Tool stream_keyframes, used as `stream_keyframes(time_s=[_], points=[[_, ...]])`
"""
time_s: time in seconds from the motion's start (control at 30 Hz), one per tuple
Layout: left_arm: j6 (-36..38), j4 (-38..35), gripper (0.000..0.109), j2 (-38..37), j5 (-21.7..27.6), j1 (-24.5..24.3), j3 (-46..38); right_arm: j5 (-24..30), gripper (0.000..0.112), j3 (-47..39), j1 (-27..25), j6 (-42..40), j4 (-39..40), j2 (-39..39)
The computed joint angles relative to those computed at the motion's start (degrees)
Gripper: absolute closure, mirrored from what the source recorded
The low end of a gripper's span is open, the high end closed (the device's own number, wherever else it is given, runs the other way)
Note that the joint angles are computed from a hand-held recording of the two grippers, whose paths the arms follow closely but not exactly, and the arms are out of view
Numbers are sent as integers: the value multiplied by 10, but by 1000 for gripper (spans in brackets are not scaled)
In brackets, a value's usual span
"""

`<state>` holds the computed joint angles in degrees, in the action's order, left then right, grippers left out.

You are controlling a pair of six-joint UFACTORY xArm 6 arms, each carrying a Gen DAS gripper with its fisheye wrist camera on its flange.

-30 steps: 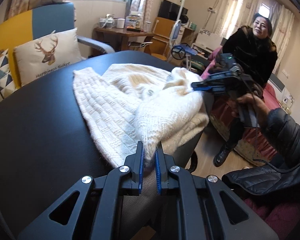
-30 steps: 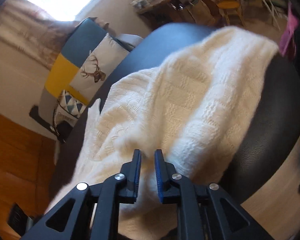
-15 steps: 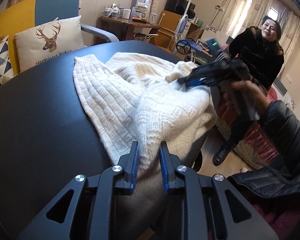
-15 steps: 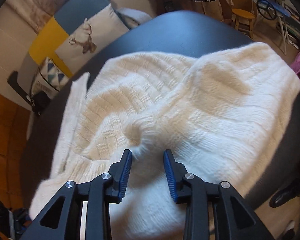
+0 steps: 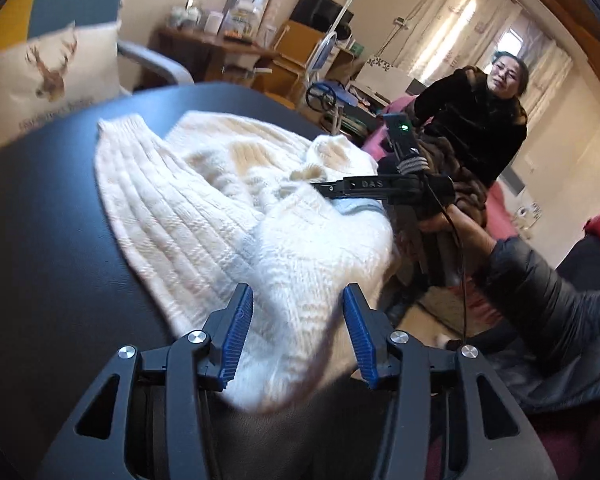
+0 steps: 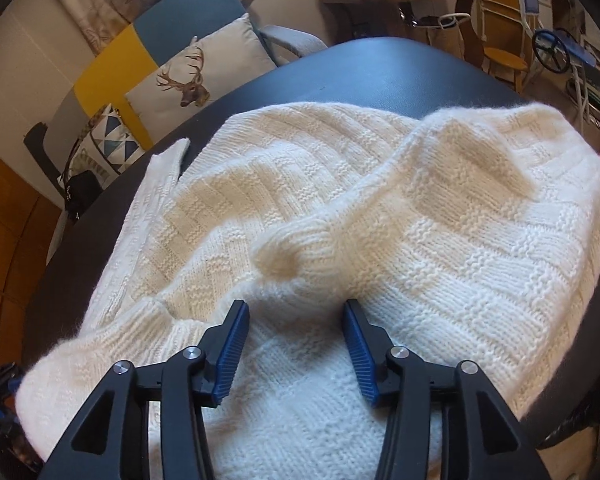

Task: Fold clothes

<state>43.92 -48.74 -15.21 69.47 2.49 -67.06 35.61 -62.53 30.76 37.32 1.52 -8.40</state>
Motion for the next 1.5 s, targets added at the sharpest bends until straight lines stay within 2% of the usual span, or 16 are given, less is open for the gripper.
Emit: stream_keyframes(time_s=[0.1,0.2,0.4,0.47,0.57,0.63,0.8,0.87,0.9,0.97,1.0,1.07,1.2,1.23,1.4,1.5], points=[[-21,-2,59,40,18,-5,-27,-4,48,-7,5,-11,-3,7],[-37,-16,95,52,17,-10,-32,-22,38,-2,5,-17,22,8],[-34,-29,96,1,-31,-20,10,-61,38,19,-9,-50,132,-2],[-27,-36,96,-21,-38,-18,23,-55,38,14,-9,-59,134,2],[-15,-28,96,-53,-52,-20,40,6,38,-39,3,-44,28,34],[-11,-15,96,-68,-68,-30,49,65,27,-99,20,-55,-45,76],[-14,-9,96,-82,-73,-38,61,169,22,-200,34,-33,-87,142],[-18,-11,96,-86,-76,-38,65,165,44,-198,32,7,-107,138],[-20,-12,96,-88,-77,-37,67,157,66,-189,29,22,-113,130],[-24,-12,96,-92,-80,-38,72,153,96,-179,22,20,-121,120],[-26,-11,96,-95,-85,-40,74,151,103,-175,21,24,-130,116],[-28,-12,96,-104,-97,-43,80,144,106,-164,20,33,-150,106],[-15,-28,96,-134,-131,-41,91,94,107,-121,30,89,-216,61],[-7,-36,104,-144,-141,-37,92,83,107,-115,31,103,-230,49],[26,-102,107,-173,-132,17,69,28,107,-80,26,176,-284,-16],[34,-56,107,-163,-140,17,58,9,107,-69,21,195,-298,-45]])
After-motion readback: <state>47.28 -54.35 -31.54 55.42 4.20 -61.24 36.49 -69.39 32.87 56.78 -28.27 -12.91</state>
